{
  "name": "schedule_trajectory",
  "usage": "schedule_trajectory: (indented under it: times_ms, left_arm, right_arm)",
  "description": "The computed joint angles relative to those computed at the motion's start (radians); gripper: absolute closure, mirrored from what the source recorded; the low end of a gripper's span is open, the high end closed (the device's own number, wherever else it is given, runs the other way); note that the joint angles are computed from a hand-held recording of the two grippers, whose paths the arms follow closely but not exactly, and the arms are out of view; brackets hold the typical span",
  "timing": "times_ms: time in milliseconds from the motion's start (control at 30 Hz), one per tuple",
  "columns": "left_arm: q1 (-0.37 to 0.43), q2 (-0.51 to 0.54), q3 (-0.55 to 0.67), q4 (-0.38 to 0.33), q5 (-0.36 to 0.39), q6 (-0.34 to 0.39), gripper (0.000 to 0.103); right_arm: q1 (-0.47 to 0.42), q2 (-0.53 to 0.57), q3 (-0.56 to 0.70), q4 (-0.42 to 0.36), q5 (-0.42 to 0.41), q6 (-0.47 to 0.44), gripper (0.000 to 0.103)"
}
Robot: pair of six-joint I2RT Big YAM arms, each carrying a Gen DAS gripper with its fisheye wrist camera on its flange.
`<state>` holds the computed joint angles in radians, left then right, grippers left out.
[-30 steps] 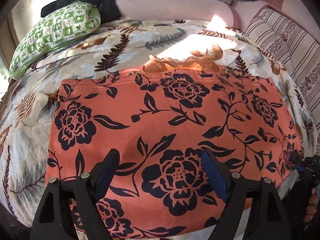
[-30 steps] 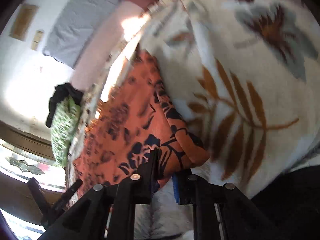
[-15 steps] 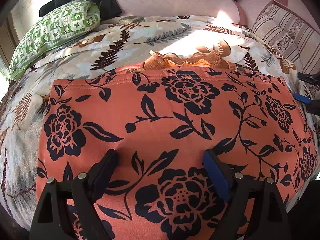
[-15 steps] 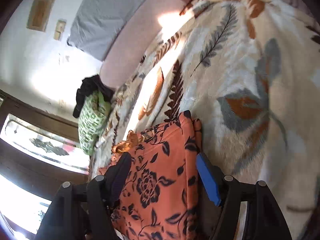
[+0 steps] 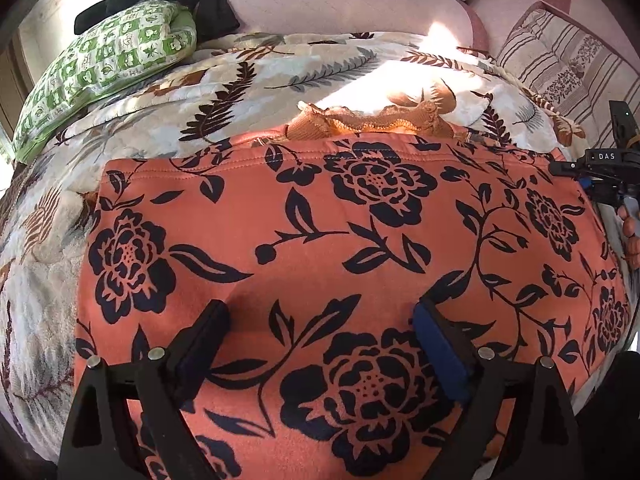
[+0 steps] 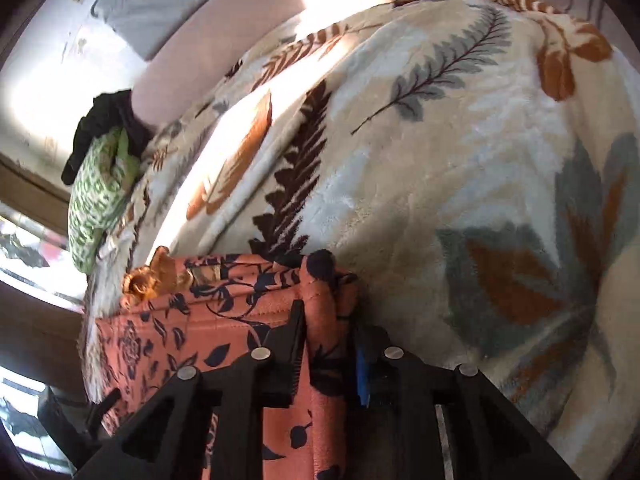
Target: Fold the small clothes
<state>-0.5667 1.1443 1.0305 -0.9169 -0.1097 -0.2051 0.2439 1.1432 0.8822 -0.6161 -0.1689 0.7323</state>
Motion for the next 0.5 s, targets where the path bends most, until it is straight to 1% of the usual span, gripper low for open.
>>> schedule_trajectory:
  times_ms: [33,67,100,133,167,233,300,333,400,433,467,500]
  left_arm:
    - [0.011,-0.023,-0.010,0.007,0.009,-0.002,0.010]
    - [0.022,-0.047,-0.020,0.011,0.012,-0.001,0.010]
    - [0.035,-0.072,-0.031,0.014,0.016,-0.001,0.010]
    - [0.052,-0.099,-0.044,0.015,0.028,-0.003,0.010]
    - [0.071,-0.123,-0.055,0.009,0.046,-0.006,0.010]
    - [0.116,-0.175,-0.077,-0.006,0.088,-0.004,0.010]
    - [0.171,-0.234,-0.100,-0.015,0.130,0.007,0.010]
    - [0.207,-0.260,-0.110,-0.021,0.163,0.015,0.010]
    - [0.301,-0.306,-0.128,-0.039,0.244,0.025,0.010]
    - [0.356,-0.316,-0.136,-0.047,0.298,0.030,0.010]
    - [0.415,-0.323,-0.146,-0.060,0.356,0.028,0.010]
    - [0.471,-0.320,-0.154,-0.079,0.408,0.026,0.010]
  right_arm:
    - [0.021,-0.018,0.015,-0.045,0.057,-0.006,0.068]
    - [0.046,-0.035,0.035,-0.100,0.119,-0.018,0.053]
    - [0.072,-0.068,0.041,-0.133,0.183,-0.016,0.043]
    - [0.101,-0.114,0.035,-0.134,0.228,0.000,0.042]
    - [0.125,-0.163,0.023,-0.124,0.240,0.022,0.042]
    - [0.194,-0.244,0.003,-0.090,0.231,0.083,0.041]
    - [0.288,-0.286,-0.019,-0.031,0.214,0.132,0.031]
    - [0.336,-0.274,-0.025,0.003,0.210,0.156,0.030]
    - [0.398,-0.242,-0.044,0.035,0.204,0.200,0.030]
    - [0.415,-0.207,-0.046,0.026,0.212,0.215,0.030]
    - [0.420,-0.170,-0.046,-0.006,0.221,0.237,0.030]
    - [0.413,-0.128,-0.047,-0.039,0.204,0.267,0.030]
